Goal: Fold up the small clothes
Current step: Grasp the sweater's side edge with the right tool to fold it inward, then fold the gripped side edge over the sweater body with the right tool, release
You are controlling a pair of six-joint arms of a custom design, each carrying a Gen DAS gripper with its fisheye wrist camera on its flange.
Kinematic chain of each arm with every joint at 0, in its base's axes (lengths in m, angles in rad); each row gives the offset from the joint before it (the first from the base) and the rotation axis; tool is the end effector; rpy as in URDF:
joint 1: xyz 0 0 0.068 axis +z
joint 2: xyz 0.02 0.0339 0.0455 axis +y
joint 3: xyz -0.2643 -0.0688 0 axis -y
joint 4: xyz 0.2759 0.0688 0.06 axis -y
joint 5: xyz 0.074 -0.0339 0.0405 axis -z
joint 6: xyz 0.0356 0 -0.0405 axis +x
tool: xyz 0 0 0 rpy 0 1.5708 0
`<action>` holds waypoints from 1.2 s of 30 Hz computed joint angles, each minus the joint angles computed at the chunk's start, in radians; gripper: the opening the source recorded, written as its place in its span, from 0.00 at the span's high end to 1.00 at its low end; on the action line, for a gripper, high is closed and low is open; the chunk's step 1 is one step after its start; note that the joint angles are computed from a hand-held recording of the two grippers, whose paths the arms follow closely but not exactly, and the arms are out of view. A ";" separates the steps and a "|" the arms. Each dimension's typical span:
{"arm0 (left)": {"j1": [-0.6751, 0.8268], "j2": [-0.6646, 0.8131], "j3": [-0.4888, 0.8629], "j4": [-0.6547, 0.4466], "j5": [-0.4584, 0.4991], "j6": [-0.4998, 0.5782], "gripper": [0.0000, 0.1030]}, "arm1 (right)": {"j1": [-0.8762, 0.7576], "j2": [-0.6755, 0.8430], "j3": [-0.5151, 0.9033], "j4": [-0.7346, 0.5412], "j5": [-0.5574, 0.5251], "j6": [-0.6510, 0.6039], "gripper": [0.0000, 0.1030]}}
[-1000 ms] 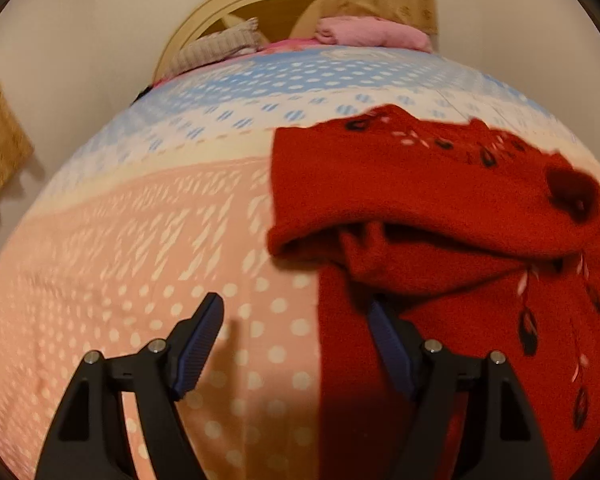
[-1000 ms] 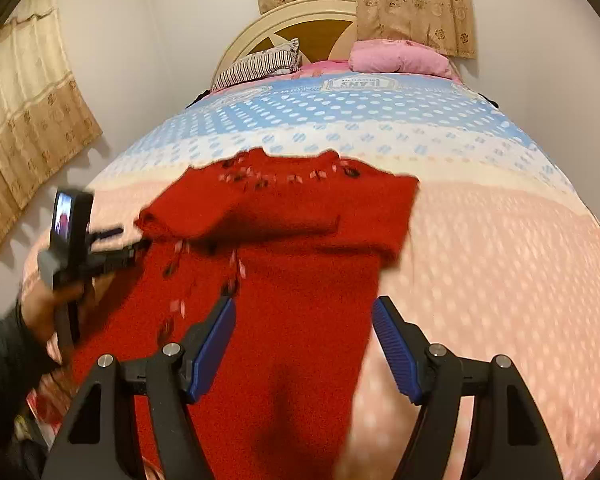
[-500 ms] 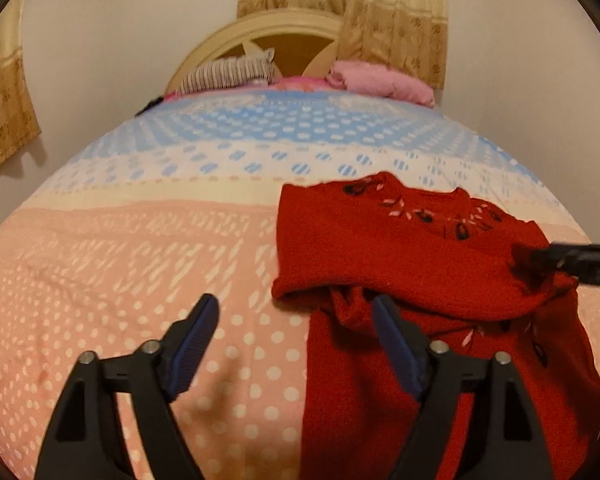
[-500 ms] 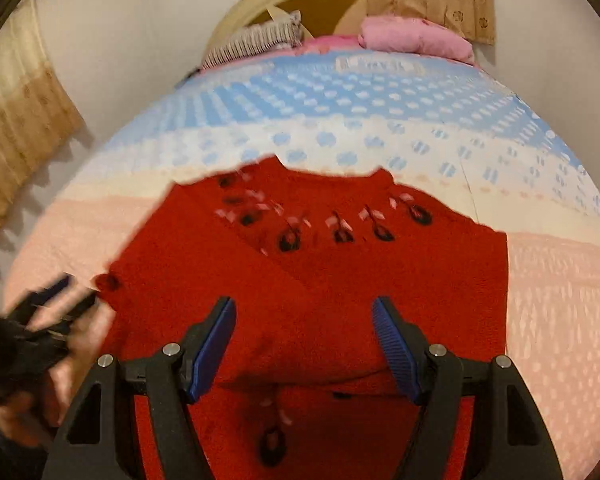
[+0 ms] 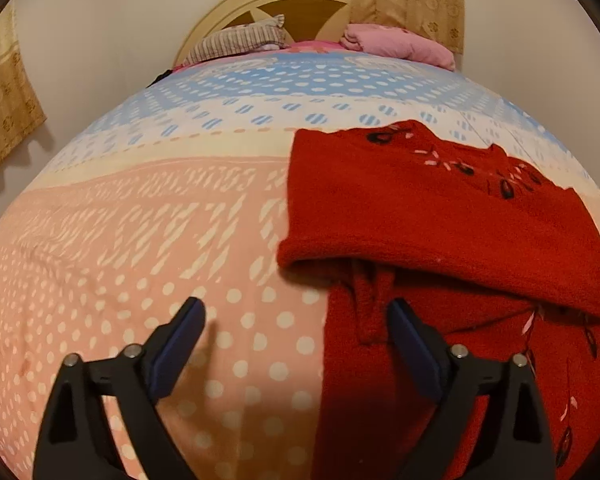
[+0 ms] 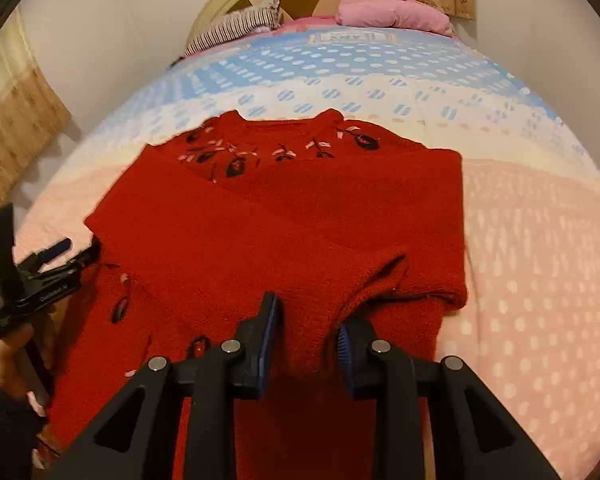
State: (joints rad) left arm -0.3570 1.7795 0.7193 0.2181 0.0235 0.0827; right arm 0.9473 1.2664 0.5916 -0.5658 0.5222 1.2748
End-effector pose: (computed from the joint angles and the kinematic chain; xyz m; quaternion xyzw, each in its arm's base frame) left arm 0.3135 -0.1178 0.0789 0.2078 0.9109 -0.0596 0.3515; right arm 0.1474 0.1745 0.1409 0.1972 0.9333 0.0293 0.2986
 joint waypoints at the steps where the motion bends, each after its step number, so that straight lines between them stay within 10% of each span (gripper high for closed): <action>1: 0.007 0.008 0.006 -0.008 0.009 -0.006 0.03 | -0.009 0.001 -0.008 0.017 -0.008 -0.006 0.75; 5: 0.034 0.028 0.028 -0.040 0.053 -0.029 0.00 | -0.009 -0.017 -0.041 0.086 -0.005 -0.017 0.92; 17: 0.081 0.045 0.046 -0.081 0.145 -0.082 0.00 | 0.034 -0.113 0.160 -0.212 0.315 -0.119 0.93; 26: 0.018 0.038 0.063 -0.082 0.108 -0.040 0.00 | -0.034 -0.123 -0.039 -0.051 0.206 -0.100 0.93; 36: 0.113 0.138 0.176 -0.122 0.167 -0.157 0.00 | 0.061 -0.209 0.024 -0.151 0.374 -0.137 0.93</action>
State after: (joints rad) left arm -0.2442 1.9177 0.8958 0.0961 0.1901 -0.0743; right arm 1.0086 1.0572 0.6158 -0.7170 0.8959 1.1380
